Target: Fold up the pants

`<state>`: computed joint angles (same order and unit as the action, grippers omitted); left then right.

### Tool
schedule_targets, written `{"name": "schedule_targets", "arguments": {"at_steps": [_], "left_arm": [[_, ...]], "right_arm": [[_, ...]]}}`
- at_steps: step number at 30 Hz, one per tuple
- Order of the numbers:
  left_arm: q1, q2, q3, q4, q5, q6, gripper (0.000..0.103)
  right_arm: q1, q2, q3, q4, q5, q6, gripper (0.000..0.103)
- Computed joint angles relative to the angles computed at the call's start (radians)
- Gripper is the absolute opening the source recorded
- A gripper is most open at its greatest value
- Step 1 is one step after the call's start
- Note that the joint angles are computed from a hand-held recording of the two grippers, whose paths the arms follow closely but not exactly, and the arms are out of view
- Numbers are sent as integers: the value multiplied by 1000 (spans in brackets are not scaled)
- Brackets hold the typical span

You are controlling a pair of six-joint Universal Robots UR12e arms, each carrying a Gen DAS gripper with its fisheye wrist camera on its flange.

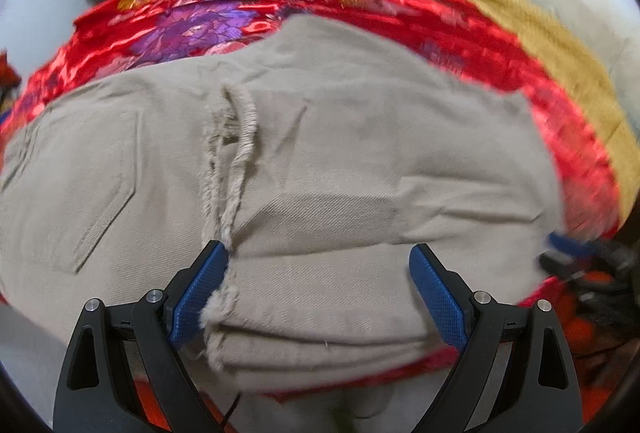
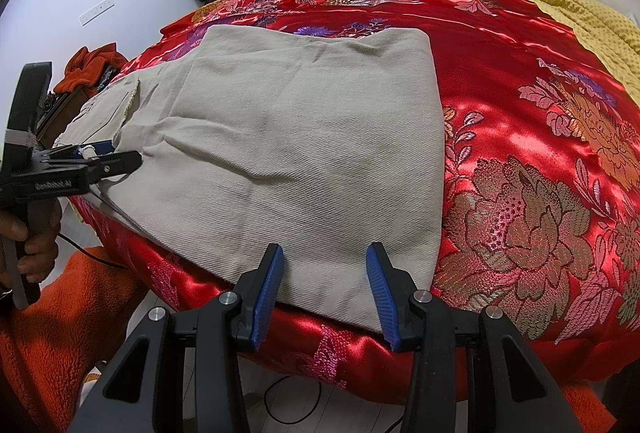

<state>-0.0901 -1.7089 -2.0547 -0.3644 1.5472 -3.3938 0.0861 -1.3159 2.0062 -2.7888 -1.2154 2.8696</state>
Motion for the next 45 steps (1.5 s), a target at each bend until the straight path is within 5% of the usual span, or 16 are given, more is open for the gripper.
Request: {"name": "schedule_targets", "arguments": {"at_steps": [8, 14, 17, 22, 31, 33, 38, 39, 41, 45], "left_arm": [[142, 179, -128, 49, -92, -179, 93], [429, 322, -298, 168, -216, -559, 92], [519, 344, -346, 200, -284, -633, 90], [523, 303, -351, 226, -325, -603, 77], [533, 202, -347, 335, -389, -700, 65], [541, 194, -356, 368, -409, -714, 45], [552, 160, -360, 407, -432, -716, 48], [554, 157, -356, 401, -435, -717, 39], [538, 192, -336, 320, -386, -663, 22], [485, 252, -293, 245, -282, -571, 19]], "right_arm": [[-4, 3, -4, 3, 8, 3, 44], [-1, 4, -7, 5, 1, 3, 44], [-1, 5, -7, 5, 1, 7, 44], [1, 6, -8, 4, -4, 8, 44], [1, 6, -8, 4, -5, 7, 44], [1, 6, -8, 3, -4, 8, 44], [1, 6, -8, 3, -5, 7, 44], [0, 6, -7, 3, -5, 8, 44], [0, 6, -8, 5, -5, 8, 44], [1, 6, -7, 3, -8, 9, 44]]}}
